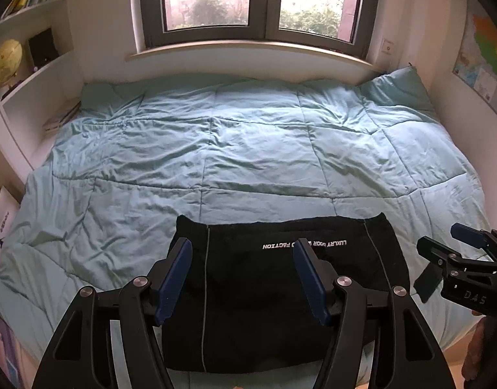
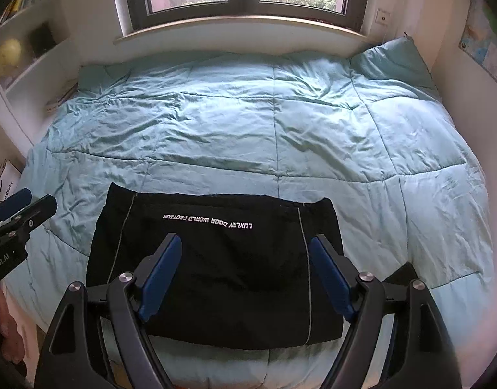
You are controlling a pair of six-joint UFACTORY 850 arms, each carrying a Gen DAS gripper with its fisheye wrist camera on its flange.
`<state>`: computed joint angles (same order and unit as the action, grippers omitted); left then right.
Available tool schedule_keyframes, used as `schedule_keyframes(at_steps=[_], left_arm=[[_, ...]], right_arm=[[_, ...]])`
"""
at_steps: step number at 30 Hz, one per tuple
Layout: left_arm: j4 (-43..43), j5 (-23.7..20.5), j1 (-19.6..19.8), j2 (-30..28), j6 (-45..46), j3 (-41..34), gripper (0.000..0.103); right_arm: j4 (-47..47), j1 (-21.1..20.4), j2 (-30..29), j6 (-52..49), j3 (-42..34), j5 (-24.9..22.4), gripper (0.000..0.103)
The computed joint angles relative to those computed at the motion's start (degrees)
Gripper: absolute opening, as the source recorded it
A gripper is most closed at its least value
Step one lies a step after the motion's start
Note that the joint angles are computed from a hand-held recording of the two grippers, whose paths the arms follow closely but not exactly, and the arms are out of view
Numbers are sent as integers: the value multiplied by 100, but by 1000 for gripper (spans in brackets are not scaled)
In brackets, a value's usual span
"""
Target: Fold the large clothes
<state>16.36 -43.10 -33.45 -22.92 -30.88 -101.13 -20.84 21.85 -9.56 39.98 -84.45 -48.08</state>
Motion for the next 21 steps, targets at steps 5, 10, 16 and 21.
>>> schedule_keyframes(at_steps=[5, 10, 16, 21], left_arm=[[-67, -49, -30, -59, 88, -43, 67], [-146, -88, -29, -122, 213, -93, 67], [-209, -159, -37, -210, 358, -165, 67], [-193, -200, -57, -272, 434, -220, 67]], right_arm=[[120, -69, 31, 16, 86, 4, 83], [194, -121, 41, 14, 147, 1, 83], [314, -172, 7, -42, 156, -36, 83], [360, -189, -3, -52, 170, -58, 83]])
